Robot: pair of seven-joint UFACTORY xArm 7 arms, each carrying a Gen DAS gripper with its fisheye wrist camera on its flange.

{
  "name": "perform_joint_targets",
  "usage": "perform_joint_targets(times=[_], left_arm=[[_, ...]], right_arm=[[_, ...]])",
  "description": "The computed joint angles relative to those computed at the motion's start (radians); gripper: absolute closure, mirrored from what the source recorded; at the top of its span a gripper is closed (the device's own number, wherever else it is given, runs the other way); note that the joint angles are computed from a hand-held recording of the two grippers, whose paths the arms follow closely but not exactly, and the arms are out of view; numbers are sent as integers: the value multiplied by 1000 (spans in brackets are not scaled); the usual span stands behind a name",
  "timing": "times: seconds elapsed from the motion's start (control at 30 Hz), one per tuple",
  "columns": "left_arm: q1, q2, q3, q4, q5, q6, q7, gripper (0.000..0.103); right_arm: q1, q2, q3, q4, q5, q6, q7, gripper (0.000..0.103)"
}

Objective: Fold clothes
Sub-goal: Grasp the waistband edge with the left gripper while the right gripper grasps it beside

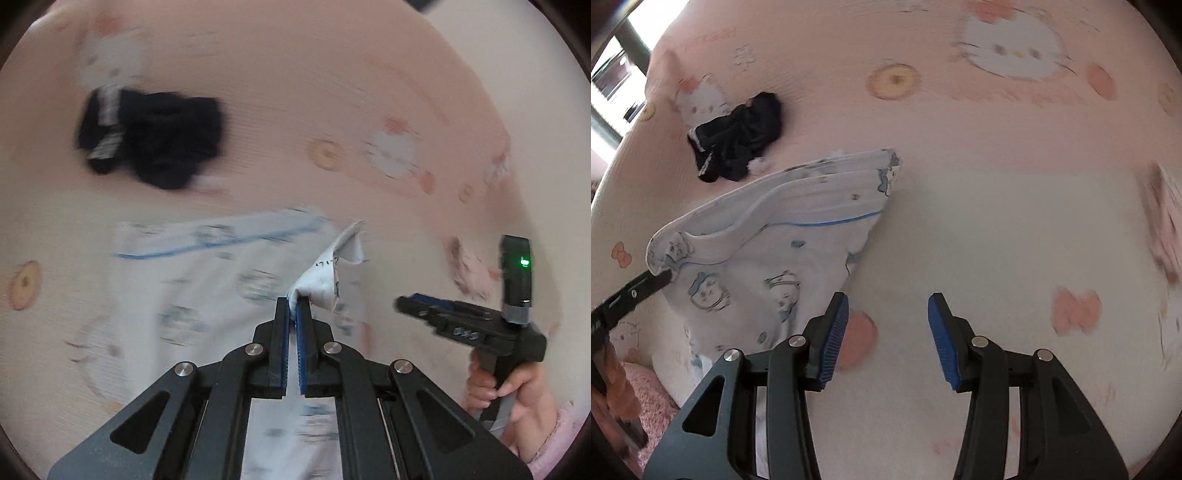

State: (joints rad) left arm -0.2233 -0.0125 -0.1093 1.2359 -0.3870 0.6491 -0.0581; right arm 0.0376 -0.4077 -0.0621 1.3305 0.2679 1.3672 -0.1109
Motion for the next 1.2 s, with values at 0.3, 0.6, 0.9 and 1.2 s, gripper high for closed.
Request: perform_joint_targets(times=[0.3,0.6,0.9,1.2], left_arm=[[81,119,28,26,-42,7,42,99],[109,220,-2,77,-92,30,88,88],[71,246,5,98,23,-33,22,99],[105,240,22,207,93,75,38,99]], right_arm=[[15,223,48,141,-5,-100,27,56],[44,373,97,236,-80,-121,-25,39],[59,382,107,208,-32,-161,-70,41],[65,367,114,224,-56,-195,-60,66]])
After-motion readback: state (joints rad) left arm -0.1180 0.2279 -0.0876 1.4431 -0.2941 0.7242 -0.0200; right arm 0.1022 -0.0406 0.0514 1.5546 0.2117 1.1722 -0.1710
